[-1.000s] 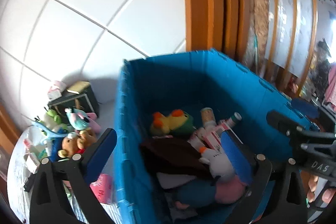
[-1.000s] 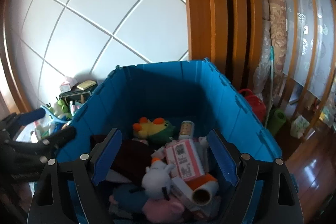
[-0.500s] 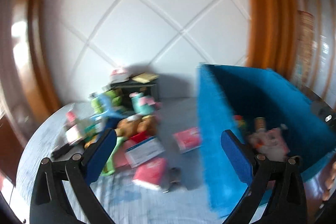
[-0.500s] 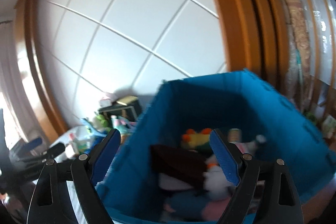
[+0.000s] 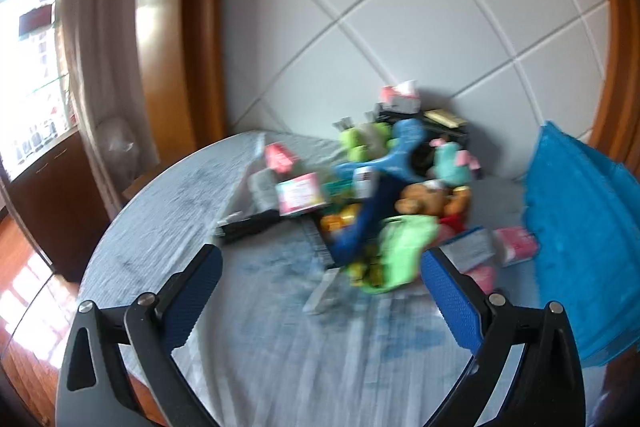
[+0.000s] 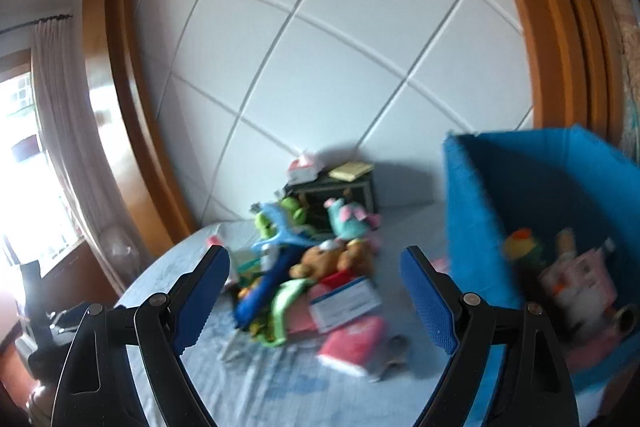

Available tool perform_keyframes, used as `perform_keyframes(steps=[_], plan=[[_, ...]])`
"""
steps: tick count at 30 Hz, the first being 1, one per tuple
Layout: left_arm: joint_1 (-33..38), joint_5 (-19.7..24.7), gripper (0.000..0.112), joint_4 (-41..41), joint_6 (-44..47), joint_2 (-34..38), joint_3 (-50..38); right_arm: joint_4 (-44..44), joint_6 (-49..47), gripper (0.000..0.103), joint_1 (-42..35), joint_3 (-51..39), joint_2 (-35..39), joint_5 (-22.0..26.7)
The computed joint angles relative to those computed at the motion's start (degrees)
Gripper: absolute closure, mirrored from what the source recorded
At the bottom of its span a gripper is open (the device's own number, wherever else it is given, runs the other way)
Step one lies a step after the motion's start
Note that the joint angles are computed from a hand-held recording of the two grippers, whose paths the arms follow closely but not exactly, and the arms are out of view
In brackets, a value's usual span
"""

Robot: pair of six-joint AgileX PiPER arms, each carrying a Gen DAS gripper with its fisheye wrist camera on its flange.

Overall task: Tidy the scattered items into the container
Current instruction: 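Move both tools back from the crate toward the pile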

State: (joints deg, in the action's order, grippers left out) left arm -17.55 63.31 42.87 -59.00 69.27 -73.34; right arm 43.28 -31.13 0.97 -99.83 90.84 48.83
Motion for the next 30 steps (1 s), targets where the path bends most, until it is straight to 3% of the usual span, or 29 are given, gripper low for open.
perform_keyframes(steps=[4, 7, 10, 19, 26, 30], plan=[[21.1, -11.7, 0.011, -13.0, 17.8, -6.2, 8.8, -14.4, 14.7, 0.015, 12.4, 5.4, -1.1, -7.0], [35.6, -17.0, 0.011, -26.2, 33.9, -5.7, 11.1, -23.8, 25.0, 0.015, 18.4, 6.1, 0.9, -6.9], [43.7, -20.2, 0.011, -33.4, 43.1, -3.8, 12.5, -30.3, 31.1, 0.015, 21.5, 5.1, 4.0, -6.1], [51.5, -23.9, 0.011, -38.8, 50.6, 1.6, 14.1, -26.1, 28.8, 0.015, 23.9, -2.3, 16.7, -6.2], [58.7, -25.6, 0.011, -47.9, 62.2, 9.8, 9.3, -30.5, 34.4, 0.015, 29.6, -16.8, 27.6, 0.9], [63.1, -26.4, 0.011, -57.0, 75.9, 19.8, 1.7, -36.9, 43.9, 0.016, 34.7, -28.6, 35.0, 5.0]])
